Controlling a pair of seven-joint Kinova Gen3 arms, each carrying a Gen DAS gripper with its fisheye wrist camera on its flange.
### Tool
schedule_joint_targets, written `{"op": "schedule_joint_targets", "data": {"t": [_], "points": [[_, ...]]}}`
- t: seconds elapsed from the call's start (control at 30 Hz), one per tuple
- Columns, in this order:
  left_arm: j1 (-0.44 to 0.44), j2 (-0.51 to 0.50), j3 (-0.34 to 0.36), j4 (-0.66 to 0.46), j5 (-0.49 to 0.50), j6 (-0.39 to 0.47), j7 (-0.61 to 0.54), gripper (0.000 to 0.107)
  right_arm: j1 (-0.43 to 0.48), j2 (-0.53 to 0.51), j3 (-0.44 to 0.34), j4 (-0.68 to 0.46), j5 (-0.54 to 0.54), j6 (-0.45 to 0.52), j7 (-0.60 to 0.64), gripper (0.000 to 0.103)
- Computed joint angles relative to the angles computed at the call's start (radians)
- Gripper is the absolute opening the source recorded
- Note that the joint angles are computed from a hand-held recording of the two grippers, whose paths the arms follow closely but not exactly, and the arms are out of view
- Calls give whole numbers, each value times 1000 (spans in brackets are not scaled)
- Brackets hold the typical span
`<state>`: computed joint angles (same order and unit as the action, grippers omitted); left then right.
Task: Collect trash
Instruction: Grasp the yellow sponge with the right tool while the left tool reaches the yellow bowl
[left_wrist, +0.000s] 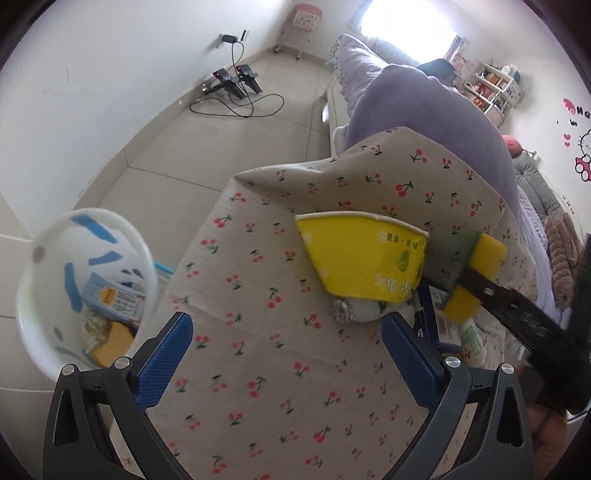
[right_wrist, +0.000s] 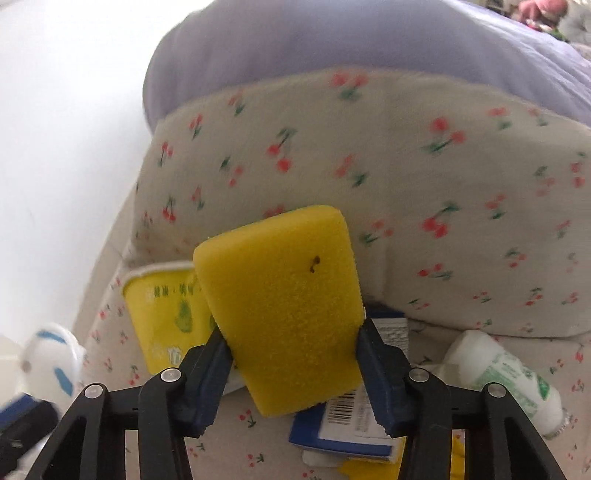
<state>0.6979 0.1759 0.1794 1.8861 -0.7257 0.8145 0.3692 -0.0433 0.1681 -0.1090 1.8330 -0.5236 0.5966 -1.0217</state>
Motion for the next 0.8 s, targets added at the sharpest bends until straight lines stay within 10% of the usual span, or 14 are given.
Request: {"op": "schedule_joint_targets", "data": {"t": [0.37, 0.8], "points": [[282, 192, -382, -296, 118, 73, -376, 103, 124, -16, 81, -61, -55, 141, 16, 56], [-156, 285, 183, -430, -80, 144, -904, 103, 229, -5, 114, -112, -107, 271, 106, 57]]}}
